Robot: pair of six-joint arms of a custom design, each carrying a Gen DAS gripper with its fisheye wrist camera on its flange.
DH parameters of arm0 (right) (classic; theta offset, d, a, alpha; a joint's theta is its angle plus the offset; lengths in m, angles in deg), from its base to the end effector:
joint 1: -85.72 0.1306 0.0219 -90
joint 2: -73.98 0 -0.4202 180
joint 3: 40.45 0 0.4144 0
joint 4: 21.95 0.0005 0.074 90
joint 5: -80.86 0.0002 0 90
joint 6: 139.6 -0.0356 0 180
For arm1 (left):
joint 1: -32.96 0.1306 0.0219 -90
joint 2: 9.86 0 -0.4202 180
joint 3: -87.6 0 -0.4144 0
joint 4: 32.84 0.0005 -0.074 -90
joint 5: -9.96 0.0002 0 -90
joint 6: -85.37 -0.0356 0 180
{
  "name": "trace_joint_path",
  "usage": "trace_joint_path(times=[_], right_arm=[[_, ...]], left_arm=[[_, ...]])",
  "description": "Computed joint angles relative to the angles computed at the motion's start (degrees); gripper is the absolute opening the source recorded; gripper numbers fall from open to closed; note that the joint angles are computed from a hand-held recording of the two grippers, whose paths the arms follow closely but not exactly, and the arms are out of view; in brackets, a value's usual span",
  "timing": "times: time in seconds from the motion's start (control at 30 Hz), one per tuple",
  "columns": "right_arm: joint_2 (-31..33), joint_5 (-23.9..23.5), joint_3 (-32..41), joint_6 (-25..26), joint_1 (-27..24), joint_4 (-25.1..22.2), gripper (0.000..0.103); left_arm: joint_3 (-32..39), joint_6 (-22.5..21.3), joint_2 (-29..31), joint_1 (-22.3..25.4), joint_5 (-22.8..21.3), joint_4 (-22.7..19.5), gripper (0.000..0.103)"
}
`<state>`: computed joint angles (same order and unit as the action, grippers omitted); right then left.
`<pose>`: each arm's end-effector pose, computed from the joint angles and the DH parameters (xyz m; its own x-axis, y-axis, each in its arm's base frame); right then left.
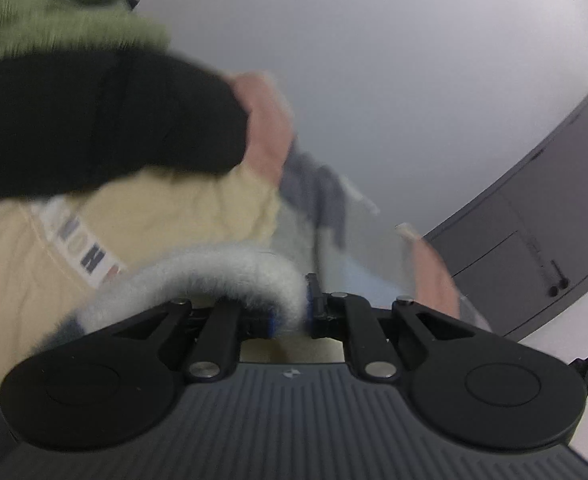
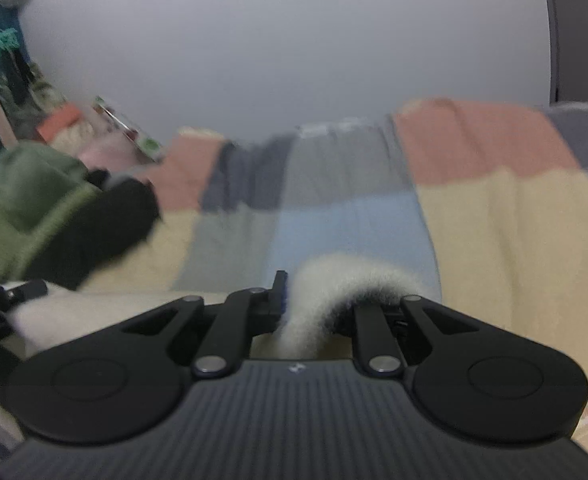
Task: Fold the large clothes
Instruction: 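Raise both closed tools high, shaking the sweater out in the air, then lower the sweater onto the bed and open both tools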
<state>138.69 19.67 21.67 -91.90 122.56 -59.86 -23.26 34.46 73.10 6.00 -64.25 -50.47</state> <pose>0.2797 0.1875 0.4233 -0.5406 0.3318 -0.7731 0.1781 0.9432 0.2803 0.4099 -0.2199 0.3920 -0.7665 -0.2908 -0.5726 0.2060 0.7332 -0.6481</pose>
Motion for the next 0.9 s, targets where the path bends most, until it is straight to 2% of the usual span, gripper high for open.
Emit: trace_joint_path(times=[0.03,0.17,0.23,0.27,0.33,0.37,0.4,0.47,0.5,0.6,0.67,0.77,0.83,0.9], right_arm=[[0.6,-0.29,-0.59,-0.09,-0.23,0.54,0.016],[1.72,-0.99,-1.91,-0.28,-1.19,1.76,0.016],[2.23,-0.07,-1.75,0.47,-0.6,1.67,0.017],[2.16,0.47,-1.4,0.96,-0.28,1.13,0.018],[2.3,1.62,-0.54,2.28,0.44,0.53,0.021],[1.96,2.48,-0.19,2.54,1.38,-0.14,0.026],[1.26,2.15,-0.19,3.59,1.19,0.35,0.03],[-0.89,2.58,-0.87,3.98,3.05,1.67,0.045],[-2.02,3.86,-0.85,3.4,4.85,1.34,0.048],[-4.25,8.44,-0.04,1.19,10.46,-1.37,0.048],[-5.35,12.12,0.6,-0.96,14.74,-4.03,0.048],[-6.59,19.03,2.19,-7.15,23.49,-10.41,0.048],[-6.31,24.44,3.92,-13.84,30.44,-17.29,0.048],[-5.17,28.88,6.01,-23.36,37.53,-26.33,0.048]], left_arm=[[0.45,-0.12,0.11,-0.24,-0.5,-1.33,0.014],[1.48,0.2,3.52,1.18,0.76,-0.77,0.014],[0.59,-0.15,2.22,1.03,0.9,-0.95,0.014],[0.47,-0.6,1.58,0.92,0.98,-1.64,0.018],[0.43,-2.08,0.06,0.37,0.24,-3.45,0.035],[0.61,-2.97,-0.02,0.08,-0.45,-3.67,0.048],[0.42,-3.96,-1.12,-0.31,-1.23,-4.41,0.052],[-0.38,-6.29,-3.81,-1.35,-4.72,-5.94,0.052],[-0.93,-7.49,-5.34,-1.55,-5.4,-6.63,0.052],[-2.33,-9.82,-10.63,-2.18,-6.48,-10.6,0.052],[-3.34,-11.63,-15.29,-3.62,-8.57,-13.8,0.052],[-4.98,-12.58,-22.62,-6.65,-11.89,-18.22,0.052],[-5.77,-12.34,-27.12,-9.39,-14.63,-21.38,0.052],[-6.77,-11.83,-31.73,-13.2,-18.39,-24.04,0.052]])
